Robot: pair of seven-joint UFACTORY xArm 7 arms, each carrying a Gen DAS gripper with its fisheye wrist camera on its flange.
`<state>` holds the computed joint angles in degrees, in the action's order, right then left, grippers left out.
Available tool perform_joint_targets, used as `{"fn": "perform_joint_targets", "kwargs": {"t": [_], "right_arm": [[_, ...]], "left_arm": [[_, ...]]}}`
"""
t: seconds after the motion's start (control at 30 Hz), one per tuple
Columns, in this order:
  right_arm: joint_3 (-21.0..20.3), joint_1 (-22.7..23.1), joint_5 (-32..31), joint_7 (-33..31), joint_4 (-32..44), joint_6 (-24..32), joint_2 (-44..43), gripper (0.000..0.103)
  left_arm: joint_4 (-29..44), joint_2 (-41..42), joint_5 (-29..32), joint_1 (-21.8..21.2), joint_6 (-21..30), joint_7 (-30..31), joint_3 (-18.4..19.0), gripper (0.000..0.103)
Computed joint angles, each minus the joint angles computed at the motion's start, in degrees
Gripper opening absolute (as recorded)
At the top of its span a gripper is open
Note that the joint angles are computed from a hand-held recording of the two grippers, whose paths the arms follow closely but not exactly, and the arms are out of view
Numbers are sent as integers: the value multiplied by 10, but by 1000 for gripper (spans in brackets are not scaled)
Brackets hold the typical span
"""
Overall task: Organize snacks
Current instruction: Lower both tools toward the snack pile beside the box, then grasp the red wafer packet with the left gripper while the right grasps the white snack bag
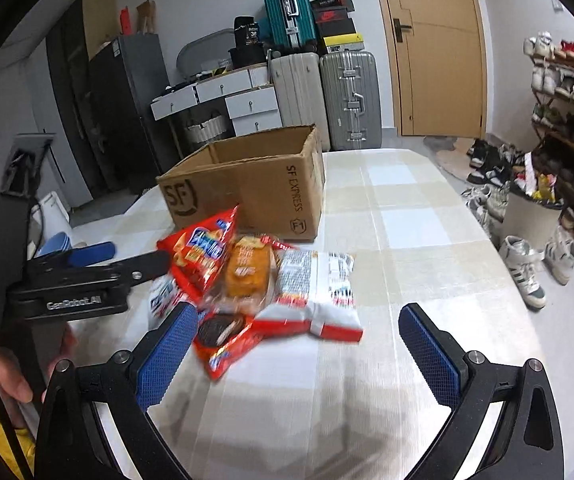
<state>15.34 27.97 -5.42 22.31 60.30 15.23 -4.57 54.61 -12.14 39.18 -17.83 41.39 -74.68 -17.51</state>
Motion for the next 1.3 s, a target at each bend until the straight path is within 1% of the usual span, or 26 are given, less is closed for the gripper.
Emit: {"fn": "perform_joint_targets", "kwargs": {"t": [0.07,0.1,0.13,0.17,0.2,0.23,0.33,0.37,0.4,0.43,0.47,0.53,0.6,0.63,0.67,0.7,0.77,0.83,0.9,1.0,1.03,1.07,1.17,1.2,1.23,1.3], "right_arm": [[-5,-1,8,-12,16,-9,19,102],[-7,-4,2,-11,23,-15,27,102],[-8,-7,-22,3,34,-21,39,102],[-10,-8,-32,5,42,-23,45,102],[-12,-7,-35,2,51,-27,54,102],[-13,-7,-26,-11,58,-37,66,102],[-15,-7,0,-37,68,-65,89,102],[-16,-6,7,-43,64,-83,95,102],[-20,-4,4,-40,56,-97,95,102],[-30,5,-19,-17,47,-114,95,102],[-40,13,-27,-10,39,-126,96,102],[-19,-4,9,-37,28,-143,92,102],[16,-31,84,-102,18,-162,90,102],[28,-40,116,-127,19,-160,91,102],[29,-40,133,-137,19,-158,90,102],[38,-47,165,-160,22,-153,92,102],[48,-57,223,-194,31,-137,97,102],[70,-77,315,-255,34,-135,100,102],[74,-81,374,-289,36,-131,100,102],[62,-71,415,-309,35,-128,97,102],[59,-68,425,-317,36,-127,98,102],[54,-63,426,-319,36,-127,97,102],[46,-52,429,-330,36,-127,95,102],[46,-50,436,-338,36,-127,94,102],[46,-49,444,-346,36,-127,93,102],[49,-51,476,-372,42,-120,96,102]], "left_arm": [[26,37,-16,3,-20,31,15,102],[45,62,-25,4,-22,43,23,99],[57,76,-28,3,-22,46,29,96],[66,88,-38,0,-32,57,37,96],[75,102,-52,-1,-45,70,46,92],[86,116,-62,-2,-52,76,54,84],[113,153,-86,-7,-70,95,74,71],[125,167,-78,-12,-72,95,79,66],[132,175,-69,-18,-71,94,84,58],[151,192,-57,-25,-59,98,88,57],[161,201,-51,-31,-51,102,93,56],[173,212,-46,-41,-48,107,102,48],[183,223,-53,-44,-57,112,109,41],[183,222,-54,-47,-56,112,112,38],[194,232,-54,-49,-54,118,115,36],[186,223,-54,-52,-53,119,117,31],[197,229,-55,-54,-42,132,119,28],[211,238,-56,-57,-31,144,120,25],[209,231,-52,-65,-19,139,120,23],[207,225,-55,-66,-11,140,118,22],[195,213,-55,-68,-11,136,116,21],[198,215,-59,-65,-12,138,115,21],[172,193,-68,-60,-26,131,111,19],[157,182,-70,-59,-38,126,110,19],[117,156,-62,-60,-46,104,105,18],[78,126,-60,-52,-62,89,96,18]]}}
